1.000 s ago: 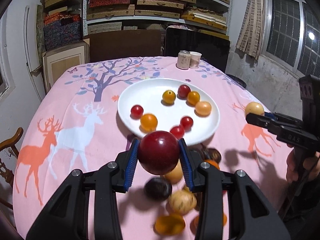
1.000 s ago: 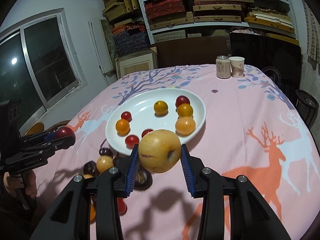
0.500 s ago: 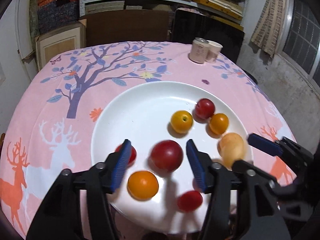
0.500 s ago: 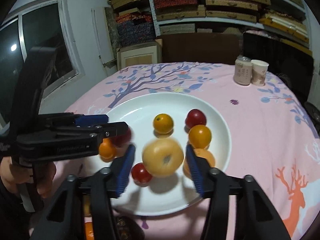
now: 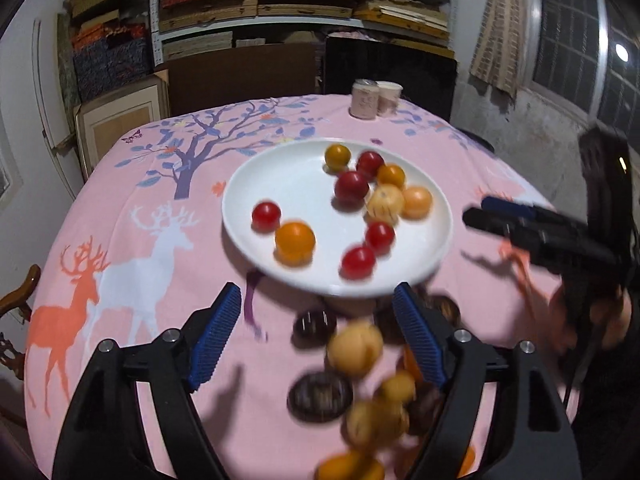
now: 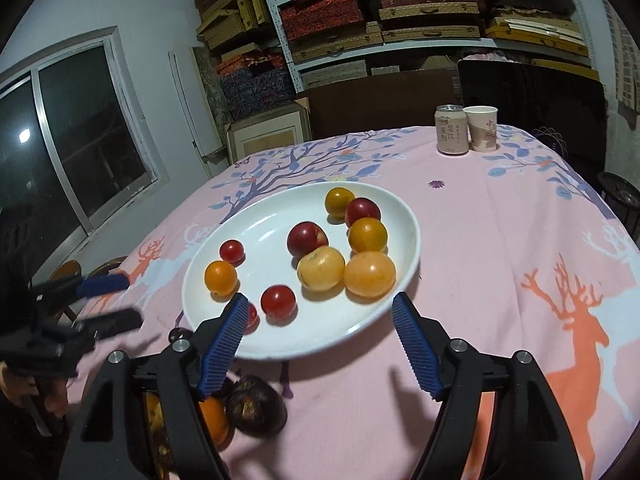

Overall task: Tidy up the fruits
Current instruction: 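Grasp a dark purple fruit with the right gripper while the left gripper approaches an orange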

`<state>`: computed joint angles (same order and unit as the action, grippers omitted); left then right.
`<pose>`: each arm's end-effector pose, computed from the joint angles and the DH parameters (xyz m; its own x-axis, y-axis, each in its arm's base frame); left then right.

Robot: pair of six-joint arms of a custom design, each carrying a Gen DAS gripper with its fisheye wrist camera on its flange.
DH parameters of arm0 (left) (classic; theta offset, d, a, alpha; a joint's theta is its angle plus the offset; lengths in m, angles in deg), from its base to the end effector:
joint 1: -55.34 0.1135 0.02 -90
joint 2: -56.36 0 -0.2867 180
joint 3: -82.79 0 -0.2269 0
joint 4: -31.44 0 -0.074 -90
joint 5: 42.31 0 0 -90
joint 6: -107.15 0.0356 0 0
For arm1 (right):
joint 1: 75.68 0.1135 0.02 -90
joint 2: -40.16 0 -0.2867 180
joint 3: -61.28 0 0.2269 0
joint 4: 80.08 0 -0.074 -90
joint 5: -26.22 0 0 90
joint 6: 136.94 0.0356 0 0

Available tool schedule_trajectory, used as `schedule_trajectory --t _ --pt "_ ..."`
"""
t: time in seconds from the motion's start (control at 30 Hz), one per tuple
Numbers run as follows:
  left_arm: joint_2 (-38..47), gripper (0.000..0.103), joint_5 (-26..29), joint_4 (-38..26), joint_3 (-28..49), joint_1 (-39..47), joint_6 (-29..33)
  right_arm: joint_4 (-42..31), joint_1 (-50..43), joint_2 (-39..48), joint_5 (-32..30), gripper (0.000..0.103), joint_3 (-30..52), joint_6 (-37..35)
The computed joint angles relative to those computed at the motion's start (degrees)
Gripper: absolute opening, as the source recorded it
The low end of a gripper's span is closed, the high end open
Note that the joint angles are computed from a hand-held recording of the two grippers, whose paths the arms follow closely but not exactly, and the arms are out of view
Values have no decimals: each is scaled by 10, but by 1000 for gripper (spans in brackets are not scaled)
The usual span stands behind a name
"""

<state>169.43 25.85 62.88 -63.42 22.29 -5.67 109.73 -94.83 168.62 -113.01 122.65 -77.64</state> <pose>0.2138 -0.1233 0.0750 -0.6879 0.0181 -0.7256 0.0327 0.9994 -0.0061 0.3293 -0.0858 0.0472 -0.5953 -0.1462 -0.7901 -0.5541 0.7868 0.2719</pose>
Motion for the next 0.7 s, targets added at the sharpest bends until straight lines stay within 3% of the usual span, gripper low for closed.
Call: schedule_trajectory --t 0.2,0.27,0.43,0.6,0.7 --pt "25 76 -64 99 -119 -115 -83 -65 -51 9 -10 76 -7 -51" --pt "55 76 -78 136 -143 -139 -115 -105 -74 22 -29 82 13 -54" --pt "142 75 -66 201 -159 -160 -169 -131 -95 41 -36 82 39 -30" --pt "166 75 -73 83 -88 -173 -184 -101 -91 31 -32 82 12 -43" --pt "186 68 -81 98 -78 -170 -189 -110 -96 34 -41 82 16 -47"
